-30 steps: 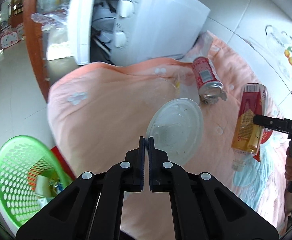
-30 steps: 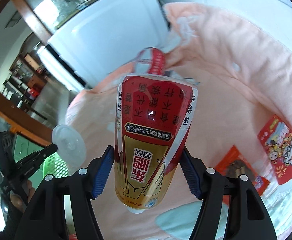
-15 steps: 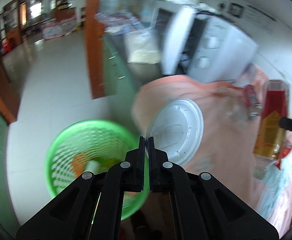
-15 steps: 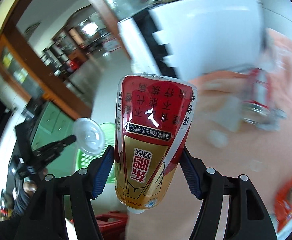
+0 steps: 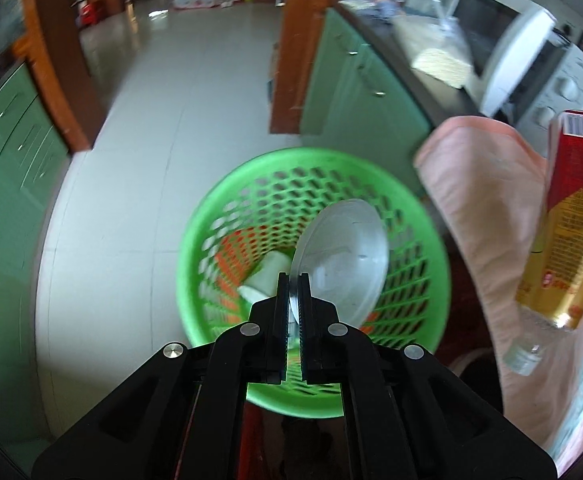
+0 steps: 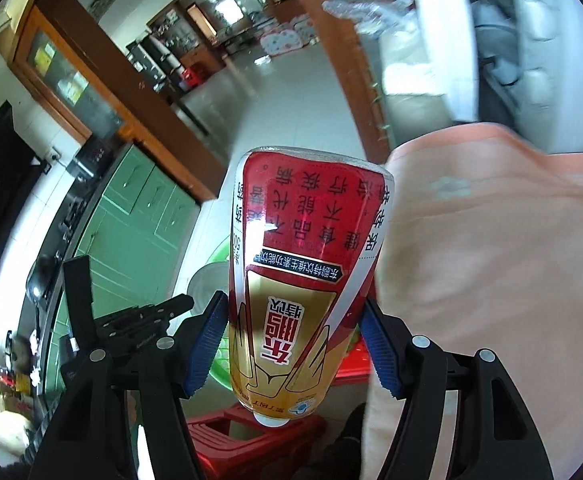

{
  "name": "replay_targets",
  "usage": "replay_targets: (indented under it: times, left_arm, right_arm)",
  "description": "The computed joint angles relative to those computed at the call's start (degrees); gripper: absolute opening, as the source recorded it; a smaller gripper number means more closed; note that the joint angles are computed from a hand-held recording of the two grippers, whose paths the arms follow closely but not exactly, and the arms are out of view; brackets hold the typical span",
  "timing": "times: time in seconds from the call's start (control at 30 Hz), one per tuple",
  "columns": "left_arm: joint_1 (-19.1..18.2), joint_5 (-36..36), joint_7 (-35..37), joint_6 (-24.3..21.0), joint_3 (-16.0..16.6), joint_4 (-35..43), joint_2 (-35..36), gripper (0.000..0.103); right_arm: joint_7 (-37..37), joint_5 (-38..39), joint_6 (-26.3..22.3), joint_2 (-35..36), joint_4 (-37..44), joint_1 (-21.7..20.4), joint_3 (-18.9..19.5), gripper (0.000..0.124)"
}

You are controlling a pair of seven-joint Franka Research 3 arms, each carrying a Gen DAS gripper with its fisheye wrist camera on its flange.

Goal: Collect trash
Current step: 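Lower the tea bottle into the green basket and open the right gripper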

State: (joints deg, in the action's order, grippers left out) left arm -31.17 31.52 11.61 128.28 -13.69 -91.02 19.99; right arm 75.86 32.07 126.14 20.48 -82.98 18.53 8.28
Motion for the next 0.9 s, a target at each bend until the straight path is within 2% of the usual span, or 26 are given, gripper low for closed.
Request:
replay_targets:
  times: [0.17,0.23,0.3,0.4,0.47,0.53,0.63,0.73,0.9]
  left_arm:
    - [1.4,-1.5,-2.7,1.9,-0.1,-4.9,-2.6,0.01]
    - [1.6,-1.4,-4.0,2.2,-0.1,-6.0,-3.3,0.023]
    - [1.7,-0.7,-5.1,2.4,-0.2,-6.8,-3.9,0.027]
    - [1.8,0.3,-6.2,1.9,-0.2,-6.8,-4.3,0.042]
    - [1.9,0.8,-6.5,1.8,-0.3,-6.9,-4.6,0.043]
    - [2.0,1.2,-7.0,1.8,-0.3,-6.9,-4.9,0.05]
    - [2.0,2.0,-7.3,1.4,-0.5,-6.4,-5.1,0.05]
    - [1.9,2.5,-7.2,1.0,-0.6,-5.4,-4.8,0.051]
    - [1.2,3.3,-5.4,0.4,-0.6,-1.7,-3.0,0.054]
  right_arm:
    - [2.5,-2.1,-0.9,5.9,6.0,2.4,0.7,0.064]
    - [2.9,-3.7,-0.5,7.0,7.0,3.4,0.6,0.064]
    - [3.5,-4.9,-1.4,8.8,9.0,4.1,0.8,0.064]
    - [3.7,-5.3,-2.5,9.9,9.8,4.5,1.1,0.064]
    - [4.1,-6.2,-2.5,10.2,9.7,5.0,1.0,0.065]
    - [3.8,-5.1,-2.7,10.4,9.5,4.7,1.6,0.066]
    - [2.8,-4.0,-2.2,9.7,8.6,4.5,2.0,0.072]
    - [1.7,-4.1,-1.0,8.0,6.9,4.4,1.8,0.072]
    - [-0.8,-1.4,1.6,2.1,0.7,2.0,1.2,0.073]
